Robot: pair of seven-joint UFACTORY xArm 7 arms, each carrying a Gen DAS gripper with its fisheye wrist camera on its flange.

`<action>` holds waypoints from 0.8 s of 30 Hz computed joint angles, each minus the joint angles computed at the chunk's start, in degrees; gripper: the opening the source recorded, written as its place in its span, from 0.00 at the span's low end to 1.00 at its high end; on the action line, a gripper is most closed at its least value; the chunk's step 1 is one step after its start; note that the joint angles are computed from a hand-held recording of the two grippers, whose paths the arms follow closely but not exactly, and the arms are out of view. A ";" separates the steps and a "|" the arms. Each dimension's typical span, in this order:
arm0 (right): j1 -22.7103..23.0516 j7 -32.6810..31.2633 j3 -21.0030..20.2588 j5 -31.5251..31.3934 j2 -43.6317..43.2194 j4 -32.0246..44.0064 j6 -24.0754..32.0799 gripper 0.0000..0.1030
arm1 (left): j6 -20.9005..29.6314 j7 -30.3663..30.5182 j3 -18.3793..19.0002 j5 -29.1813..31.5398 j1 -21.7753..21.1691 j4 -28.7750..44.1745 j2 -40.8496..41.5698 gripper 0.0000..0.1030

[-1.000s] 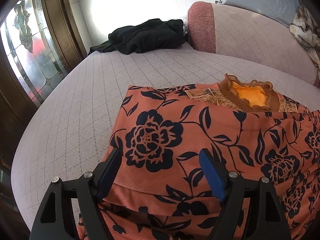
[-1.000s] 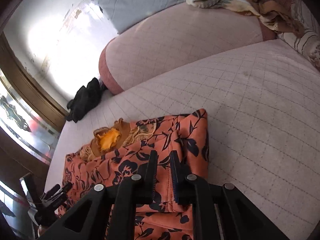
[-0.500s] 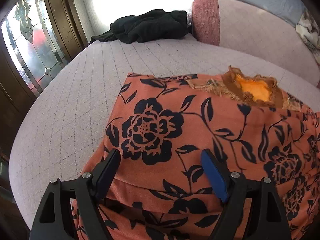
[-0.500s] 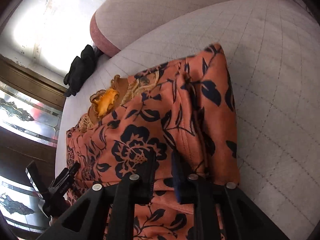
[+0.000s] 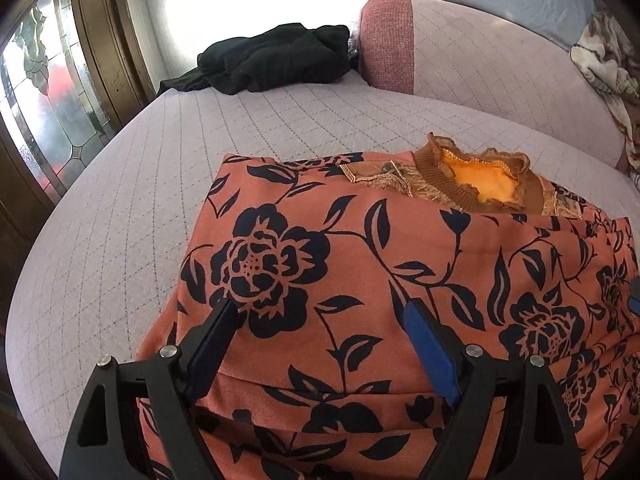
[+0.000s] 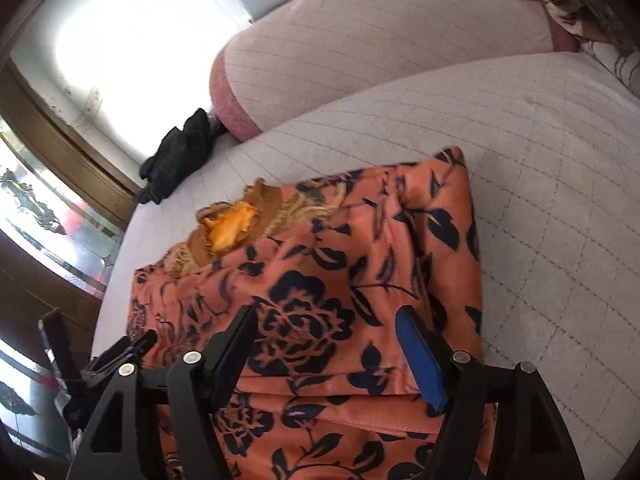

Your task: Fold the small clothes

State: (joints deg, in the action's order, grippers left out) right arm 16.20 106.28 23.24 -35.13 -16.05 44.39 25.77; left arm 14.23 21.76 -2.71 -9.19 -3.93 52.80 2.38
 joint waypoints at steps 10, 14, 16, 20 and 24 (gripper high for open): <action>7.15 13.52 13.41 12.91 -25.51 -8.29 15.12 0.55 | -4.34 1.43 0.49 0.77 0.97 -6.42 -4.74 0.94; 10.27 20.54 20.36 19.02 -31.95 -8.47 23.71 0.56 | -3.54 13.38 6.67 -9.99 -4.87 -15.39 -15.67 0.94; 9.90 22.73 23.17 19.92 -33.32 -7.06 26.92 0.56 | -3.81 19.66 10.00 -12.06 -7.15 -21.09 -21.79 0.94; 7.13 24.01 28.50 18.15 -35.48 -3.74 29.83 0.57 | 1.46 22.12 13.68 -9.93 -5.90 -27.07 -30.59 0.94; 5.42 22.53 31.07 18.61 -34.61 -1.82 28.79 0.57 | -1.49 20.69 12.55 -6.18 -1.57 -30.52 -35.29 0.94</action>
State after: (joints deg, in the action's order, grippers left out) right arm 21.62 128.81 54.31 -16.52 -50.66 42.57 54.56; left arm 12.74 42.45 9.84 -15.37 -5.49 22.28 -32.91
